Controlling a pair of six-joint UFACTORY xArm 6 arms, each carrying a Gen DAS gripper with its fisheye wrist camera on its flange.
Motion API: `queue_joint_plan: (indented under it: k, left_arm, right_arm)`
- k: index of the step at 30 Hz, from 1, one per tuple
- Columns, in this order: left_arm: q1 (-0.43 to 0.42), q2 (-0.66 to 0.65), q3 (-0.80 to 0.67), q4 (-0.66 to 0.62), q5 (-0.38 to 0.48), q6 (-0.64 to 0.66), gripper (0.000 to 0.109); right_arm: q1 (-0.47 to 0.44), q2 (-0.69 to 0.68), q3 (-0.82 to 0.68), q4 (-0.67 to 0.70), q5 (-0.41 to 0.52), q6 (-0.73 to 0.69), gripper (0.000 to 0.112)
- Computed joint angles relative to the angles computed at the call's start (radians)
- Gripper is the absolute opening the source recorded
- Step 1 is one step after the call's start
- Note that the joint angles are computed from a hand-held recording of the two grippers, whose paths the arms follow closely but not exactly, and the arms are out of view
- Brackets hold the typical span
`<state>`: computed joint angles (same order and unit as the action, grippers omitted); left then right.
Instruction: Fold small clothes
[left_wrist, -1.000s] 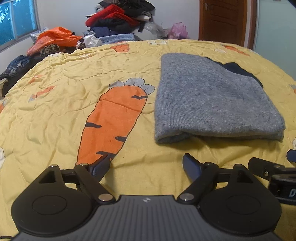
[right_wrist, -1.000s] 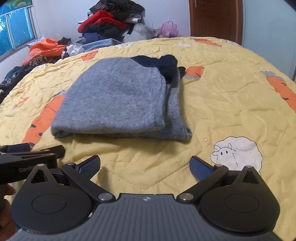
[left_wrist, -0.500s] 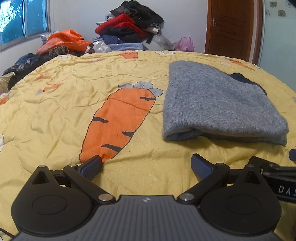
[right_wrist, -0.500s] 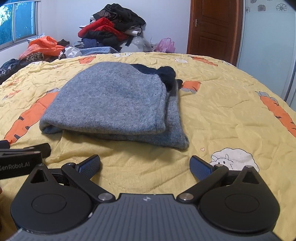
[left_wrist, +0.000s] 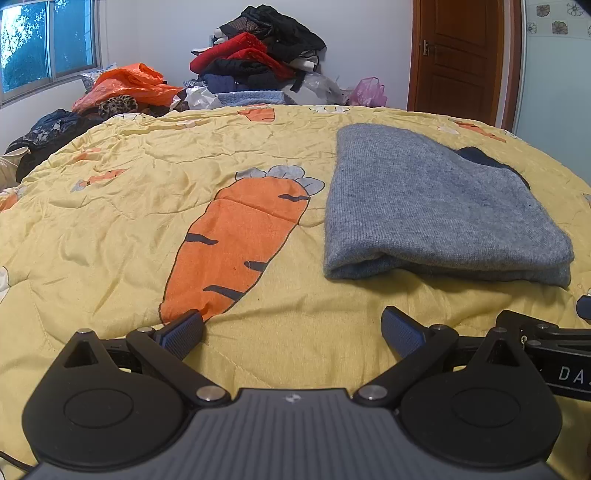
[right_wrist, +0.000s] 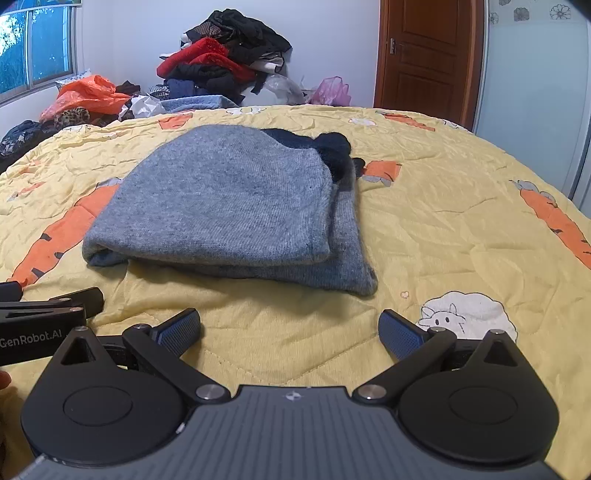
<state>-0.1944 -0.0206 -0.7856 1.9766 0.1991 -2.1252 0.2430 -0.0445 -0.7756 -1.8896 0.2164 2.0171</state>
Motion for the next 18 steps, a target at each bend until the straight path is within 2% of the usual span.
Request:
queue_joint_plan:
  k: [18]
  left_arm:
    - [0.003,-0.001,0.000,-0.005,-0.005,0.008,0.103]
  right_arm:
    - [0.006,-0.004,0.006,0.019,0.011,-0.016,0.103]
